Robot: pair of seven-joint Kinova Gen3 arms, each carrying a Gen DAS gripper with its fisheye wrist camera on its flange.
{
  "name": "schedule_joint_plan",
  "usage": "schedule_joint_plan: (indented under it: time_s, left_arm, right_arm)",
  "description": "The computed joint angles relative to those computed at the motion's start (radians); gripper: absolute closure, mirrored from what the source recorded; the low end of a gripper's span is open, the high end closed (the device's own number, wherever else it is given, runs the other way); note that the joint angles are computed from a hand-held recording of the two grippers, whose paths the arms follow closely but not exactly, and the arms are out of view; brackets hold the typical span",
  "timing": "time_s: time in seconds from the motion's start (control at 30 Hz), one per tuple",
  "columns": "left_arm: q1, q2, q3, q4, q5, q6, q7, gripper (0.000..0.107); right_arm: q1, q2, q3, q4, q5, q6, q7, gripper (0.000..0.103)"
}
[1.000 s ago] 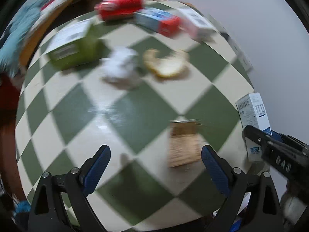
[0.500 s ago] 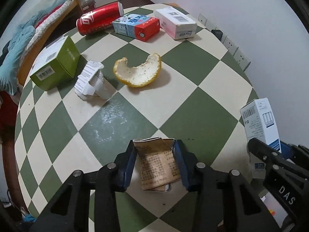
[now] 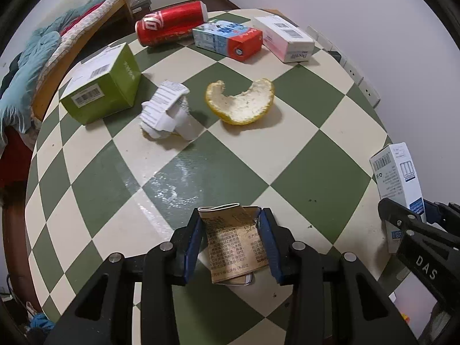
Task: Collect trash
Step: 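Carry both items over the white bin and open both tools to drop them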
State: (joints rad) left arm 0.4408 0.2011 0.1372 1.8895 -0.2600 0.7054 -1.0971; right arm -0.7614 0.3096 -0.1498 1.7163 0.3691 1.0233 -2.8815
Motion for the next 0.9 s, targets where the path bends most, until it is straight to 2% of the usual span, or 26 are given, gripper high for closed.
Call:
schedule_joint_plan:
  time_s: [0.07, 0.33, 0.53, 0.63, 0.7, 0.9]
  left_arm:
    - [-0.034, -0.057, 0.001, 0.028, 0.026, 0.008, -0.054, 0.071]
    - [-0.152, -0.241, 0.003, 0.078, 0.099, 0.029, -0.207, 0.071]
    - [-0.251, -0.327, -0.141, 0.026, 0.229, 0.05, -0.451, 0.071]
    - [-0.354, -0.359, -0.165, -0.006, 0.31, 0.067, -0.573, 0.071]
    - [-0.4, -0.386, -0.218, -0.031, 0.359, 0.091, -0.654, 0.071]
    - [-0.531, -0.426, -0.354, -0.069, 0.445, 0.126, -0.844, 0.071]
  right_arm:
    - [0.001, -0.004, -0.001, 0.007, 0.004, -0.011, 0.0, 0.065]
    - [-0.064, -0.037, -0.012, -0.038, 0.101, 0.014, -0.074, 0.065]
    - [-0.113, -0.029, -0.031, -0.172, 0.169, 0.024, -0.072, 0.065]
    - [-0.145, -0.001, -0.033, -0.279, 0.192, 0.029, -0.034, 0.065]
    - [-0.162, 0.025, -0.037, -0.35, 0.198, 0.039, -0.007, 0.065]
    - [-0.236, 0.166, 0.005, -0.628, 0.132, -0.002, 0.161, 0.065]
